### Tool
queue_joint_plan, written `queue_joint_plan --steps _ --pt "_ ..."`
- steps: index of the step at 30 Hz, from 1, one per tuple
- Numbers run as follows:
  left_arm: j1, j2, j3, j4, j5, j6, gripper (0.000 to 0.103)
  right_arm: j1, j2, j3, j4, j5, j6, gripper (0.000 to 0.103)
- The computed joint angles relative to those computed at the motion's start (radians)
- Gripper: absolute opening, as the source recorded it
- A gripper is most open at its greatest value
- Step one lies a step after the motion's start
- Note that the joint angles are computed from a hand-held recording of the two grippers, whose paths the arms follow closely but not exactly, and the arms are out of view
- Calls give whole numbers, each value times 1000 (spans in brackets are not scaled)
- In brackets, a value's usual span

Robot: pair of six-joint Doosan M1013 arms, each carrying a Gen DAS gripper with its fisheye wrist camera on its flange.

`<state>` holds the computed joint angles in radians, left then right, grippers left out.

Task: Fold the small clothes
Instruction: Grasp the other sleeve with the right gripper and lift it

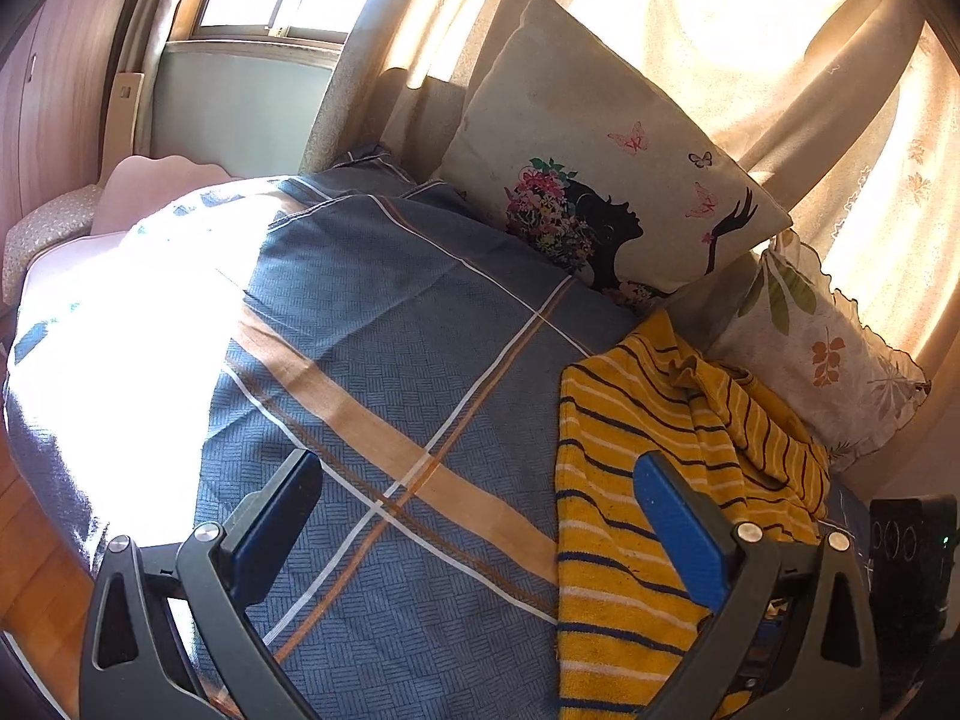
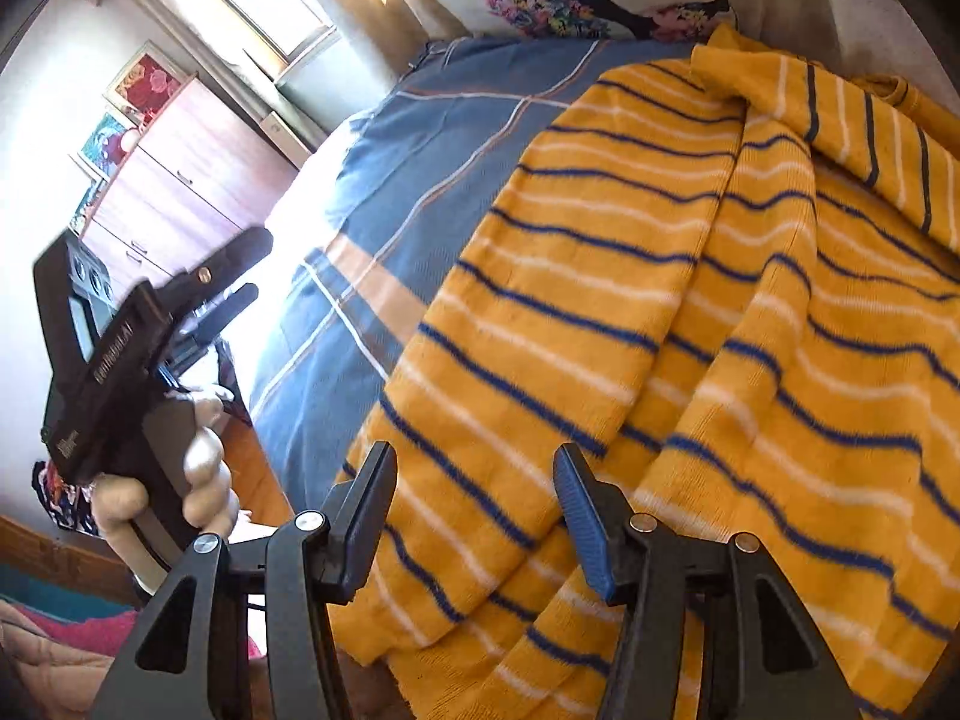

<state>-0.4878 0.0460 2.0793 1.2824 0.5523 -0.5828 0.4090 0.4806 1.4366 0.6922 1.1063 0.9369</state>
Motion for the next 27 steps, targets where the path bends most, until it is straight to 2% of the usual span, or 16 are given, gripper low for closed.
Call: queue_joint_plan --steps 3,8,13,14,15,16,17,20,27 --pt "-13 -12 7 25 19 -14 103 26 -34 56 -83 -109 9 59" --pt "-7 -29 23 48 15 -55 103 47 -68 106 -169 -193 64 60" --pt "-5 -44 42 80 12 -97 103 55 -88 139 -180 -253 99 62" --pt "-2 -48 47 86 9 -107 103 60 -92 147 -178 -269 92 58" --pt "0 -50 50 92 7 -116 103 63 -94 150 -170 -279 76 49" --pt "2 -53 53 96 8 -123 103 65 -96 149 -156 -282 56 26" --pt "3 -57 56 100 11 -129 103 68 -94 141 -148 -280 44 10" --pt "3 -74 70 117 30 -157 103 81 -68 80 -125 -261 24 9" --pt "1 -113 88 101 94 -171 103 154 -25 -148 -171 -290 -40 8"
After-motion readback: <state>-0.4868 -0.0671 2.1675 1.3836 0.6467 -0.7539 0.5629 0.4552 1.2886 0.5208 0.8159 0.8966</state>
